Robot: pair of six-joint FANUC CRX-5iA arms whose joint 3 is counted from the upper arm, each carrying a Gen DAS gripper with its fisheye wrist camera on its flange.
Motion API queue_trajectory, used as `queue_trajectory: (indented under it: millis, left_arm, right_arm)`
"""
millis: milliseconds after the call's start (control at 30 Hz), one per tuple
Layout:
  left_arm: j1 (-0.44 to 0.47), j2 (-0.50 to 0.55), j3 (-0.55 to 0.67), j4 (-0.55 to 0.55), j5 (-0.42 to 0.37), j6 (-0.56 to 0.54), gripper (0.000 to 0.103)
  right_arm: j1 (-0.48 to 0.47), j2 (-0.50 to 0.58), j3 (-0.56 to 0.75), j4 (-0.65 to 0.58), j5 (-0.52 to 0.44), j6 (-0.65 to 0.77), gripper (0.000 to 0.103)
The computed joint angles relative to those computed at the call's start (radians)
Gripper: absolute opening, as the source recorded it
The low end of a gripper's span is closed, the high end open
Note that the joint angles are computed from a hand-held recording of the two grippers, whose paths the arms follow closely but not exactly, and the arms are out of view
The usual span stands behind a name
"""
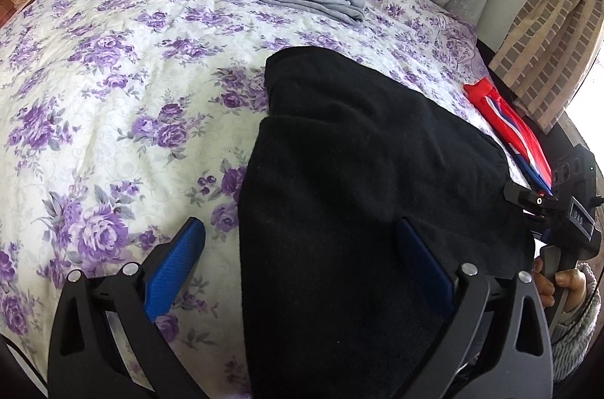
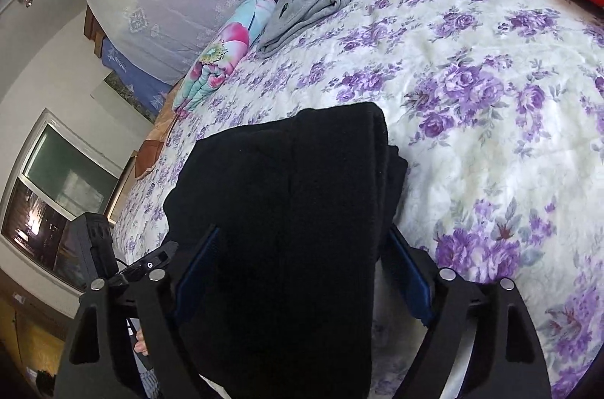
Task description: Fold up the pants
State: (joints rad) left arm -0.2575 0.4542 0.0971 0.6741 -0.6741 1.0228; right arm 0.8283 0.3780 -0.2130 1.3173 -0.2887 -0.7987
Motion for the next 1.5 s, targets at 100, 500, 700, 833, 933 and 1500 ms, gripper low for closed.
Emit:
queue_trajectory:
  millis: [100, 500, 700, 833, 933, 1500]
  left_arm:
    - [-0.007, -0.012, -0.023, 0.002, 0.035, -0.001, 0.099]
    - [0.005, -0.015, -0.074, 0.187, -0.001, -0.182, 0.065]
    - [0.019, -0.003, -0.085, 0.274, -0.059, -0.253, 0.055]
    - [0.014, -0.010, -0.088, 0.286, -0.066, -0.276, 0.038]
    - [0.022, -0.007, -0.087, 0.307, -0.089, -0.301, 0.031]
    - [0.029, -0.004, -0.114, 0.360, -0.113, -0.375, 0.027]
  right_arm:
    - [0.019, 0.010, 0.014, -0.032, -0.042, 0.060, 0.071]
    - [-0.028, -0.001, -0.043, 0.268, -0.022, -0.171, 0.062]
    - [-0.026, -0.002, -0.045, 0.268, -0.027, -0.167, 0.062]
    - [-0.029, -0.002, -0.048, 0.294, -0.027, -0.188, 0.062]
    - [-0.035, -0.002, -0.051, 0.318, -0.024, -0.209, 0.062]
    - [-0.015, 0.003, -0.044, 0.274, -0.053, -0.167, 0.060]
